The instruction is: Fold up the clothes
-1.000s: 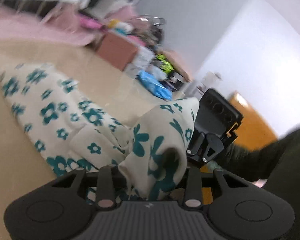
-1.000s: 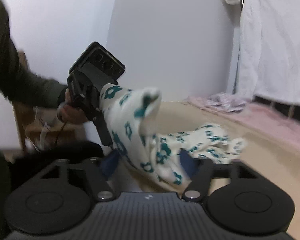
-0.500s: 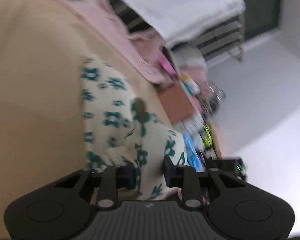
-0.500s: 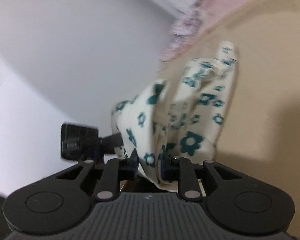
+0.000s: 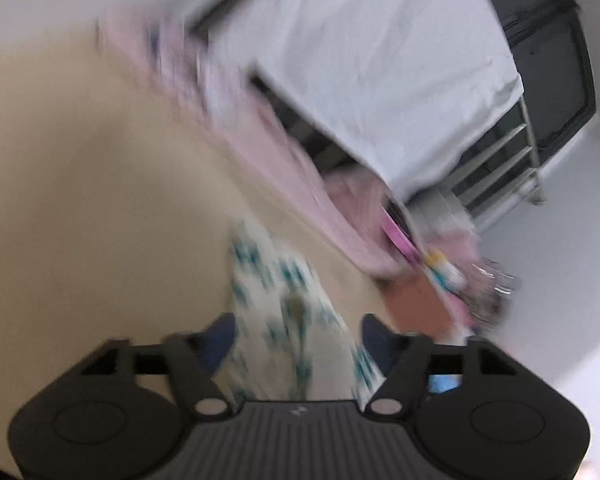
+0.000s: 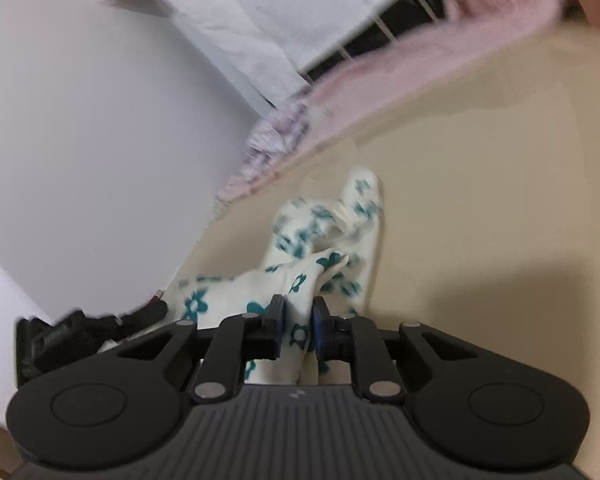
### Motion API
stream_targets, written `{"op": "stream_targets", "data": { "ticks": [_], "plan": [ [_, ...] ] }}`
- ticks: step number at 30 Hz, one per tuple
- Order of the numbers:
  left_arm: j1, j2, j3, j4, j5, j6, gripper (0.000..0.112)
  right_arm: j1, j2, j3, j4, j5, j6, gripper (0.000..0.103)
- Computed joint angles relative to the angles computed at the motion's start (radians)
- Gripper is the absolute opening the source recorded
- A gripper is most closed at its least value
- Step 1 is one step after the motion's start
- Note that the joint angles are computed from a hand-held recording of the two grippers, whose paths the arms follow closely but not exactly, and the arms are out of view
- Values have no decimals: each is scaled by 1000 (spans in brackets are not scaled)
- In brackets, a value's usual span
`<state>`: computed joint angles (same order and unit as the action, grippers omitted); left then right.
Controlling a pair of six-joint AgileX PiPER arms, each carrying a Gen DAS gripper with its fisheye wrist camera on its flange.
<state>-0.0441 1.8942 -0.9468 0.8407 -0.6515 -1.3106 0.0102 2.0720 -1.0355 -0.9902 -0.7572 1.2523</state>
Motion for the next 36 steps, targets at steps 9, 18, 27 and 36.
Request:
{"op": "stream_targets", "data": {
  "ticks": [9,18,27,36],
  "plan": [
    [-247,115,-185,-439,265,681,11,143,-144,183,495,-65,-704,17],
    [-209,148,-200,-433,254,568,28,214,21,-36,626,240,-760,8],
    [-265,79,-115,-313,147,687,27,234,-43,19,714,135,-843,10],
    [-201,212,-233,-76,127,483,29,241,42,-117,756,349,-874,10]
  ]
}}
